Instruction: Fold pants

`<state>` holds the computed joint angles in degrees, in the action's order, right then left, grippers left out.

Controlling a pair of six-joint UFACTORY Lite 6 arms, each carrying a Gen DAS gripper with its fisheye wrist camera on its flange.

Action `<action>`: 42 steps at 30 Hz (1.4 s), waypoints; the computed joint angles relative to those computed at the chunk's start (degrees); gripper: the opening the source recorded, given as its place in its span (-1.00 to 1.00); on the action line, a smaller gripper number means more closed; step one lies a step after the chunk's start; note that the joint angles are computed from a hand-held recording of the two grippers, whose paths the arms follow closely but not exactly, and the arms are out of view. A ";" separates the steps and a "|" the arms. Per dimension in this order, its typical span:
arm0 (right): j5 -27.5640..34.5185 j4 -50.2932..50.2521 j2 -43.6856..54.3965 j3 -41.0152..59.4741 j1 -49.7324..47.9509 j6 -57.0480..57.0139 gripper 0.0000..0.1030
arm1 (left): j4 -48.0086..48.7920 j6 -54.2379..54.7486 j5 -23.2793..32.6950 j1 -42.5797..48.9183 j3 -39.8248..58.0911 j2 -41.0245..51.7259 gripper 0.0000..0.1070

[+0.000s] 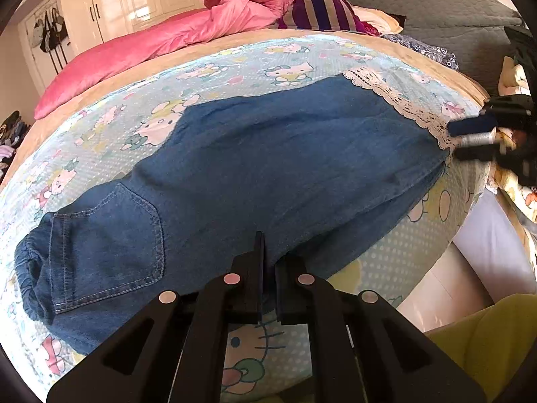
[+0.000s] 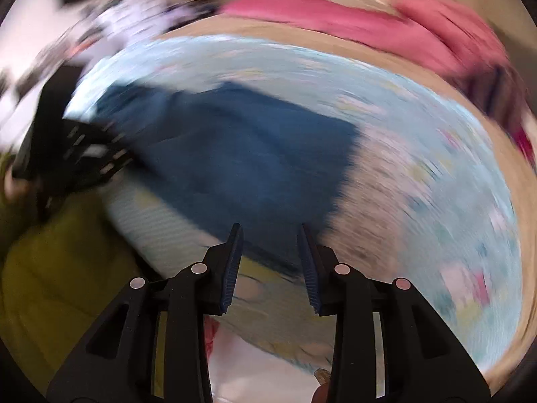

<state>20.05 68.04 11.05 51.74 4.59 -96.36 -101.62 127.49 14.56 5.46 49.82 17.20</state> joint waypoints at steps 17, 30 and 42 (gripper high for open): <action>-5.29 -9.77 8.83 4.36 8.08 0.98 -0.99 | 20.30 -15.23 2.31 2.76 -2.20 -2.39 -0.89; 10.04 -7.80 10.64 15.05 -8.84 9.91 -0.33 | 21.40 -21.93 15.30 23.40 2.43 -5.44 0.40; 5.38 -9.80 17.11 20.36 -9.99 16.33 -0.09 | 28.76 -43.66 7.39 27.31 18.70 10.71 0.23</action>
<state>25.43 58.24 28.16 72.10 -5.40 -80.03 -72.86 83.83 21.95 32.77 68.52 27.91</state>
